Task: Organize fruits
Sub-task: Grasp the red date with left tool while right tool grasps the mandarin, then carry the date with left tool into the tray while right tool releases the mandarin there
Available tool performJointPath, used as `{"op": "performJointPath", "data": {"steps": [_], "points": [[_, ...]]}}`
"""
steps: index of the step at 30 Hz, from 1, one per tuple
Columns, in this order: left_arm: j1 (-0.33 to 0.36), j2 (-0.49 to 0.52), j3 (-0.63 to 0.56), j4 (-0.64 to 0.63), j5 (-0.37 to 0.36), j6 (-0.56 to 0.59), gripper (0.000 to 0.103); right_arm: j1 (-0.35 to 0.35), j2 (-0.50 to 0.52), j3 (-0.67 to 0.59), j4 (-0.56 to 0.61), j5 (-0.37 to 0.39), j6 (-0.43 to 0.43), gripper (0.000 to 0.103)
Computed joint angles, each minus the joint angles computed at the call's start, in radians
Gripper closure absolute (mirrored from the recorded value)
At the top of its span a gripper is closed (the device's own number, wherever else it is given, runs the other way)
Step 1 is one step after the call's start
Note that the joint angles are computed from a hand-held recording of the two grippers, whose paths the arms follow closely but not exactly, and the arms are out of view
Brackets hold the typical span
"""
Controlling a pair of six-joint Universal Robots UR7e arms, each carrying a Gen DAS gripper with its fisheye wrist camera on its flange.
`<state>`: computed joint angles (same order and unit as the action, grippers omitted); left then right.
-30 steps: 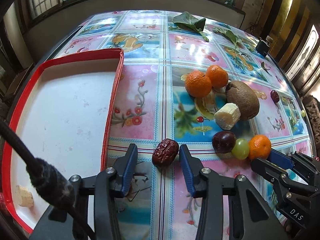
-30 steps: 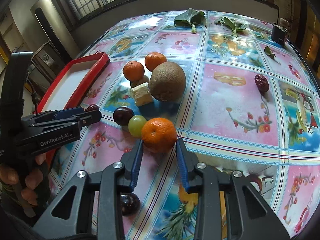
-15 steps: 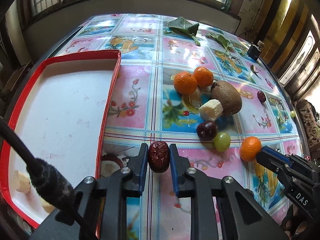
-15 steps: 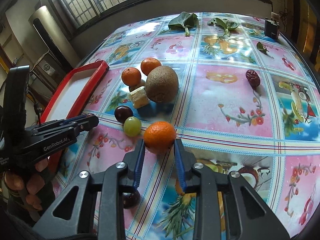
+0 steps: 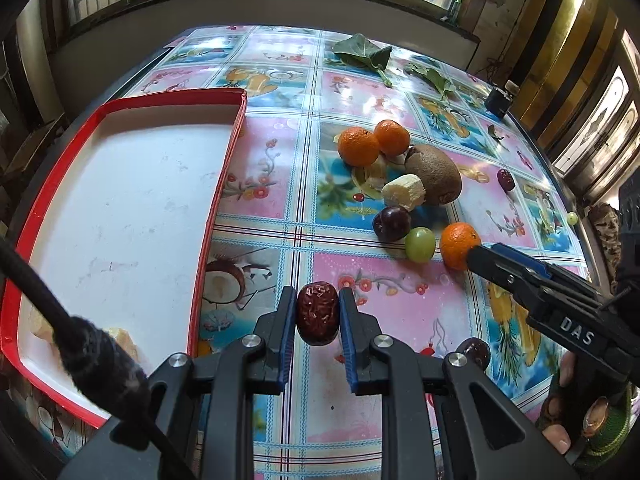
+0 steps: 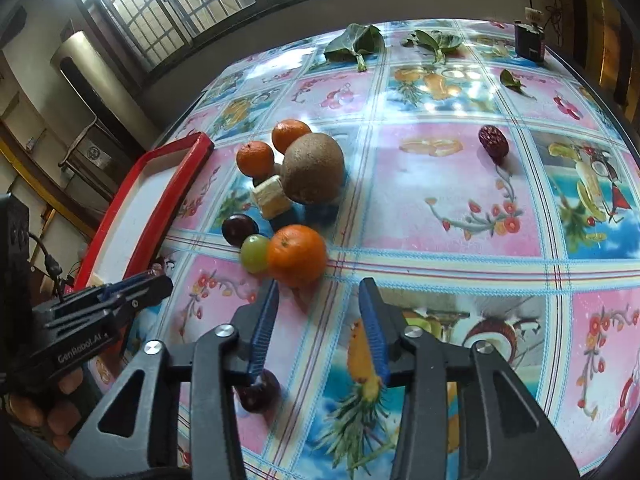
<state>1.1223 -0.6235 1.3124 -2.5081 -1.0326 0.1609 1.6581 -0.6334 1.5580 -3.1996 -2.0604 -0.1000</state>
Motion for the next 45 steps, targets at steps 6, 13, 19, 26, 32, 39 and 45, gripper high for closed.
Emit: {"op": "performJointPath", "data": {"steps": [6,13,19,26,32,39,45], "points": [[-0.001,-0.014,0.019,0.001,-0.008,-0.003,0.083,-0.004,0.065,-0.106,0.061,-0.037,-0.011,0.057],[-0.003,-0.036,0.05,-0.033,-0.02,0.01,0.083,0.007,0.036,-0.044,-0.002,-0.025,-0.015,0.065],[-0.006,-0.07,0.09,-0.061,-0.036,0.016,0.083,0.043,-0.004,0.03,-0.059,-0.002,-0.029,0.065],[-0.021,-0.105,0.138,-0.12,0.036,0.013,0.083,0.076,-0.002,0.037,-0.061,0.03,-0.049,0.065],[-0.022,-0.123,0.159,-0.182,0.087,0.037,0.083,0.092,0.017,0.011,-0.035,0.052,-0.065,0.065],[-0.009,-0.12,0.142,-0.2,0.131,0.043,0.083,0.111,0.057,-0.05,0.022,0.071,-0.071,0.065],[0.004,-0.125,0.135,-0.213,0.152,0.05,0.083,0.125,0.096,-0.113,0.067,0.074,-0.085,0.065]]}}
